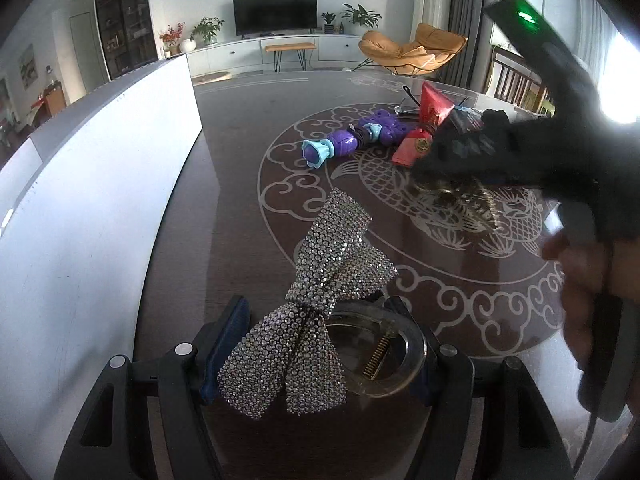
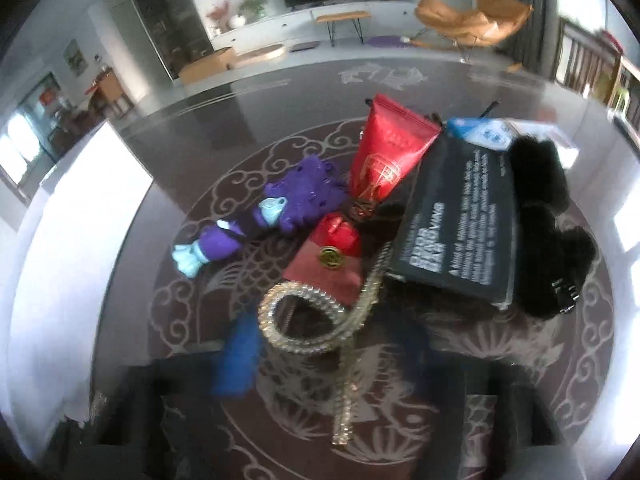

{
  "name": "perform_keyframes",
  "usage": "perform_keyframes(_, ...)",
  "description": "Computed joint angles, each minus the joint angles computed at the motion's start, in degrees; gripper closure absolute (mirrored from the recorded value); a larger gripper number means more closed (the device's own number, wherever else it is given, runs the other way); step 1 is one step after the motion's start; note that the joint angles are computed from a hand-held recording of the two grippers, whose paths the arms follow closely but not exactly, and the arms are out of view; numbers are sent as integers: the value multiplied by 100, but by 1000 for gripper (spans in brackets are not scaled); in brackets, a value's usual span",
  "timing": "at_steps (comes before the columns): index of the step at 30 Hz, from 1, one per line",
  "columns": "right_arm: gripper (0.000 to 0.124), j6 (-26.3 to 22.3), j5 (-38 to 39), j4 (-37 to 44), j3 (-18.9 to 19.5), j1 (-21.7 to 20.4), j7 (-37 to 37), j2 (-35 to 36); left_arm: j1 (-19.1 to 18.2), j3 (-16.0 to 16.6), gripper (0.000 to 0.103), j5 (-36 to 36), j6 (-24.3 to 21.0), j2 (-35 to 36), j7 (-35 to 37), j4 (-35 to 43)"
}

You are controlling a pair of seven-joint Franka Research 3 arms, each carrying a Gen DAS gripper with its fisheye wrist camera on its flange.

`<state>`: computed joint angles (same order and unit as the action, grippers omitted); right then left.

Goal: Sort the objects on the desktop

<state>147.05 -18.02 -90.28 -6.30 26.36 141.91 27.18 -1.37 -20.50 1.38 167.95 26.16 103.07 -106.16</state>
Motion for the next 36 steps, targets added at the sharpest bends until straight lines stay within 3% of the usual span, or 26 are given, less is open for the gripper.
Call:
perform_keyframes(4,79,384,-368,-1077,22,64,-188,-738,1,-1,35,5,-1,0,-5,0)
perform_keyframes(6,80,478,-1011,-1861,-12,216,-12,-1319,-3,2,35,9,1,0,-11,-1)
perform_keyframes(9,80,515,-2086,-2970,59,296,586,-2178,-5,3,35,13,2,3,-17,2)
perform_keyframes(13,77,427,-3072,-3671,351,165,1495,-2764,22,-32,35,-8,-6,8,5,4)
perform_keyframes(15,49,340,-3122,-3679,491,28,1667,-2753,74,-101,31,-57,-34,16,67,8)
perform_keyframes(16,31,323,-3062,-3625,552,-49,1672,-2659,38,-73,18,-29,-53,8,68,3)
perform_keyframes(17,29,336,-3035,-3593,612,-126,1665,-2594,-172,156,8,139,-130,-13,-103,24)
perform_keyframes(21,21,575,-2489,-3606,803,-505,1422,-2549,-257,261,0,196,-294,1,-288,113)
perform_keyframes(27,21,458,-2509,-3655,1038,-698,1461,-2644,-288,290,0,242,-342,-21,-375,99)
perform_keyframes(36,21,465,-2524,-3650,1092,-758,1476,-2629,-286,285,0,257,-341,-14,-391,104)
